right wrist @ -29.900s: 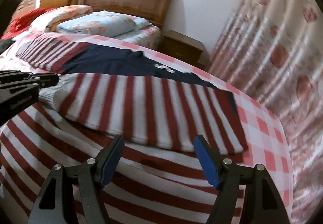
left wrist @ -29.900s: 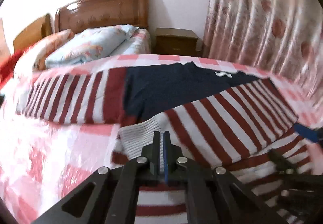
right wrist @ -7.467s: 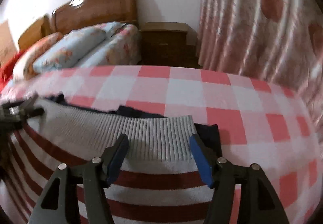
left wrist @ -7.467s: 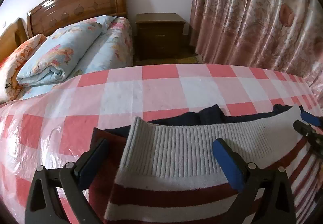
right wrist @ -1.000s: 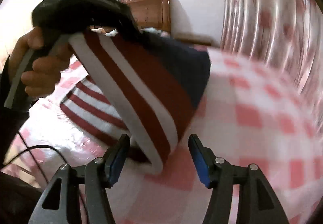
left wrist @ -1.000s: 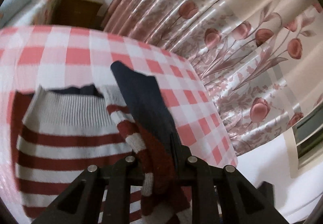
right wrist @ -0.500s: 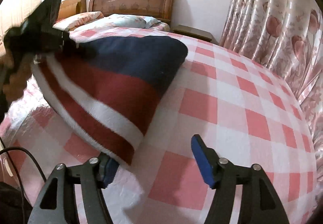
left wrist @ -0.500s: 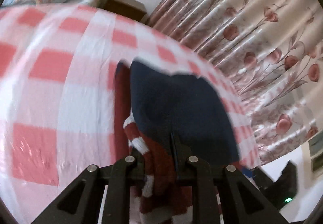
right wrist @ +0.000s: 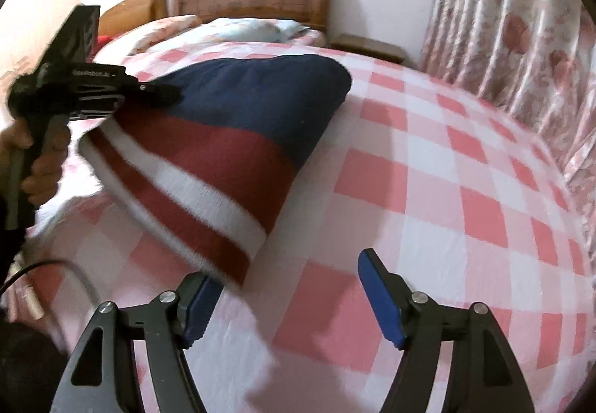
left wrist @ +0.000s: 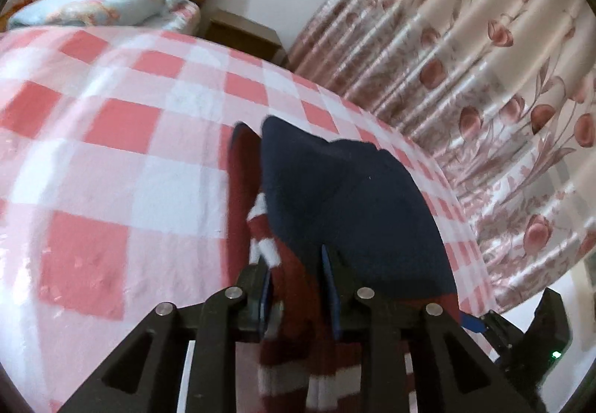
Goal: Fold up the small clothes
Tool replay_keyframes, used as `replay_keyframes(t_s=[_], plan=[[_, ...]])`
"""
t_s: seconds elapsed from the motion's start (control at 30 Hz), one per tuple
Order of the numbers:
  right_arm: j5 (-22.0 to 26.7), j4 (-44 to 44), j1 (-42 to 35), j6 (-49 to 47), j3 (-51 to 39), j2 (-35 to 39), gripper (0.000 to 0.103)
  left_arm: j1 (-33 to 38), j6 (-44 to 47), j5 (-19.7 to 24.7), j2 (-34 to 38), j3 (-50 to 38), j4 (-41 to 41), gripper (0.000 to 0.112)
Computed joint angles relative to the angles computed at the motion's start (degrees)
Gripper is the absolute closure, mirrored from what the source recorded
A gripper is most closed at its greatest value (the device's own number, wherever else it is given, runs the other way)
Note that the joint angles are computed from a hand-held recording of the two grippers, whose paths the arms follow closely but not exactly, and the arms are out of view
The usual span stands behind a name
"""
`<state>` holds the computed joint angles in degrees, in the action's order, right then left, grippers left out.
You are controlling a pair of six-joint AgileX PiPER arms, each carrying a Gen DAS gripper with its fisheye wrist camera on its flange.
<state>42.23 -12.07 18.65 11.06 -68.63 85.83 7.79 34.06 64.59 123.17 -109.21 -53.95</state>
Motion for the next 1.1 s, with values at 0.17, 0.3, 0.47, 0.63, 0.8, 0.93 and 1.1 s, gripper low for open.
replay_keyframes(t_s=[0.17, 0.3, 0.47, 0.63, 0.8, 0.93, 1.1], plan=[[-0.91, 19.52, -8.93, -21.71, 5.75, -8.54, 0.031, -0.76, -1.04, -20.68, -13.28, 14.48, 6.84, 0.009], [-3.14, 33.77, -16.34, -31.19, 2.50, -7.24, 0.045, -3.77, 1.63, -21.01, -14.98, 11.56, 7.32, 0.009], [-5.16, 30.20, -12.83, -29.65, -13.69, 6.94, 0.068, -12.51, -2.33, -19.95, -11.44, 4.83, 15.84, 0.009], [0.07, 27.08, -10.55, -28.95, -27.18, 20.74, 0.075, -16.59, -8.42, -24.67, -12.08, 10.71, 25.60, 0.009], [5.86, 30.74, -12.63, -29.87, -32.41, 22.95, 0.075, -15.21, -3.55, -28.15, -15.04, 19.11, 22.78, 0.009], [5.37, 28.95, -12.59, -27.44, -39.08, 25.69, 0.075, -15.00, -4.57, -27.18, -14.44, 18.18, 22.38, 0.009], [13.62, 25.71, -11.95, -27.36, -53.26, 37.01, 0.075, -15.70, -7.45, -26.73, -14.11, 17.15, 25.51, 0.009]])
